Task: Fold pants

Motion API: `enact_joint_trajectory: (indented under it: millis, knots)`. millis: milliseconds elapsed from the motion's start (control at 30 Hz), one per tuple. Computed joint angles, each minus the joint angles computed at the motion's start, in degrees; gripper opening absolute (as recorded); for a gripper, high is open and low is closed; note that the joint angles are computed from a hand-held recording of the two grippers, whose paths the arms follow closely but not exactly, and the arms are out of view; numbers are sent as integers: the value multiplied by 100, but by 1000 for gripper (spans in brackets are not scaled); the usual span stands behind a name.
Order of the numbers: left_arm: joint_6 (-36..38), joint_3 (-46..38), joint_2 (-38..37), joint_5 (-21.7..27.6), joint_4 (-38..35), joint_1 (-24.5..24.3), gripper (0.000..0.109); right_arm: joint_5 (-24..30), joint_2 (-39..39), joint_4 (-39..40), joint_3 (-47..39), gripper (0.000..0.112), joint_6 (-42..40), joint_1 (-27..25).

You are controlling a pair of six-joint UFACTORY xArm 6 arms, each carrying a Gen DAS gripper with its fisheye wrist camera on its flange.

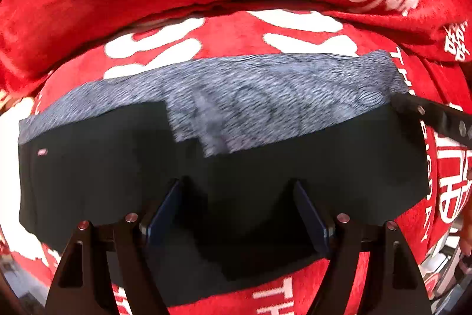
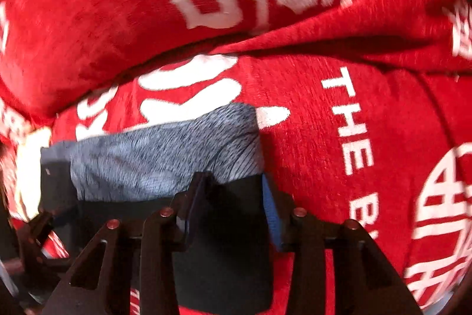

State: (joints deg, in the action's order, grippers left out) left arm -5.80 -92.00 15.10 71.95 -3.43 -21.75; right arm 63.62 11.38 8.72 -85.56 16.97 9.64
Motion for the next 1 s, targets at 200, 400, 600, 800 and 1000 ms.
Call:
enact_joint_trajectory:
  millis: [200, 400, 600, 800, 1000]
  knots:
    - [197, 316, -392, 255, 63, 204, 79, 207, -485, -1093, 84, 45, -2, 446]
    - [116, 698, -850, 321, 101, 414, 79, 463, -763, -633, 259, 54, 203, 646]
    - [113, 1003, -1200, 512, 42, 574, 90, 826, -877, -265, 417, 55, 414, 873]
    - [80, 1373, -1525, 442, 27, 758, 91, 1132, -909, -89, 375, 66, 554, 1125]
    - [254, 1779, -1849, 475, 37, 1118, 91, 1046, -707, 16, 143, 85, 651, 1513]
